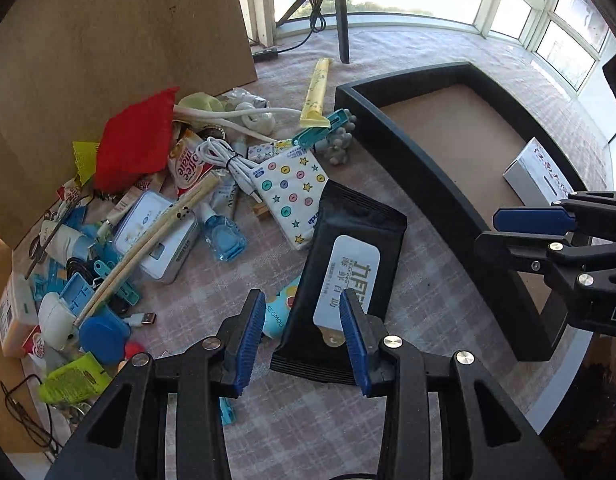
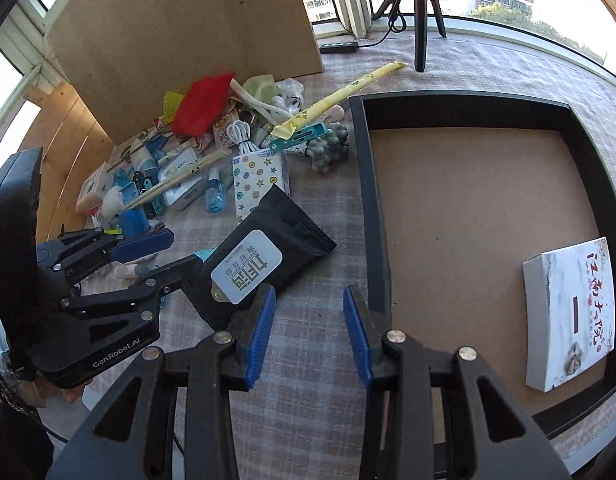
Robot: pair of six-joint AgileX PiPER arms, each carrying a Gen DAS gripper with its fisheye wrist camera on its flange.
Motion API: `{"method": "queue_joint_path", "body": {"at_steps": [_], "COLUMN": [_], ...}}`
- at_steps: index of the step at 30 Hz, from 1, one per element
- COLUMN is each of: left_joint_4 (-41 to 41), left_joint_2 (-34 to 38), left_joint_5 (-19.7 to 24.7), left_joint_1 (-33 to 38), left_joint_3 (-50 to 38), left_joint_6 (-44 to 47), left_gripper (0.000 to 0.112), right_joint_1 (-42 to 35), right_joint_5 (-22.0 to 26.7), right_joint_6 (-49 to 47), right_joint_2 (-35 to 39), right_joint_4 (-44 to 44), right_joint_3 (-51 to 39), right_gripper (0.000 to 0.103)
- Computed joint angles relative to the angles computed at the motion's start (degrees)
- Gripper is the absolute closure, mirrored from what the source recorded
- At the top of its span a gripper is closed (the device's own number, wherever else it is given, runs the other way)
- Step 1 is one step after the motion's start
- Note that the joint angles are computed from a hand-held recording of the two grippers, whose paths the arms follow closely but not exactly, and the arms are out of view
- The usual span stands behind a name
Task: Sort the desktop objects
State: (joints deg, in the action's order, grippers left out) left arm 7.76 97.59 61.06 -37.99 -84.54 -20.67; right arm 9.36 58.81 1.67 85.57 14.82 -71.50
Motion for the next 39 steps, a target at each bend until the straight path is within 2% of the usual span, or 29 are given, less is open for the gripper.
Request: {"method": "queue_joint_path", "body": {"at_steps": [6, 11, 15, 26, 34, 39], "left_joint_4": [-4.3, -5.4, -8.1, -14.0, -18.4, -17.5], "left_joint_2": [-0.4, 1.1, 2.0, 5.0, 3.8, 2.4], "left_joint_5": [-3.3, -4.3, -5.1, -5.8, -5.8, -7.1], "left_joint_1": [1.7, 2.2, 3.1, 4.5, 6.0, 5.9], "left_joint_3": [3.5, 3.9, 3.9, 2.4, 4.0, 6.4], "left_joint_6": [6.9, 10.4, 13.3, 17.8, 18.7, 17.2], "left_gripper": [0.078, 0.078, 0.078, 0.078, 0.082, 0.087], "right_joint_1": [5.1, 6.1, 5.1, 3.7, 2.1, 3.4], "right_joint_5": [-2.7, -4.2, -4.2, -3.5, -3.6, -2.8], "right_joint_6": [7.1, 10.9, 12.0, 10.2, 6.3, 9.5], "right_joint_2": [5.3, 8.2, 10.2, 14.3, 14.4, 13.7], "right_joint_4": [-2.0, -3.8, -1.6, 4.8, 10.6, 6.1], "right_joint_3": [-0.6, -0.6, -1.2, -2.3, -2.2, -2.5], "right_gripper": [0.068, 0.069, 0.069, 0.068, 0.067, 0.066]}}
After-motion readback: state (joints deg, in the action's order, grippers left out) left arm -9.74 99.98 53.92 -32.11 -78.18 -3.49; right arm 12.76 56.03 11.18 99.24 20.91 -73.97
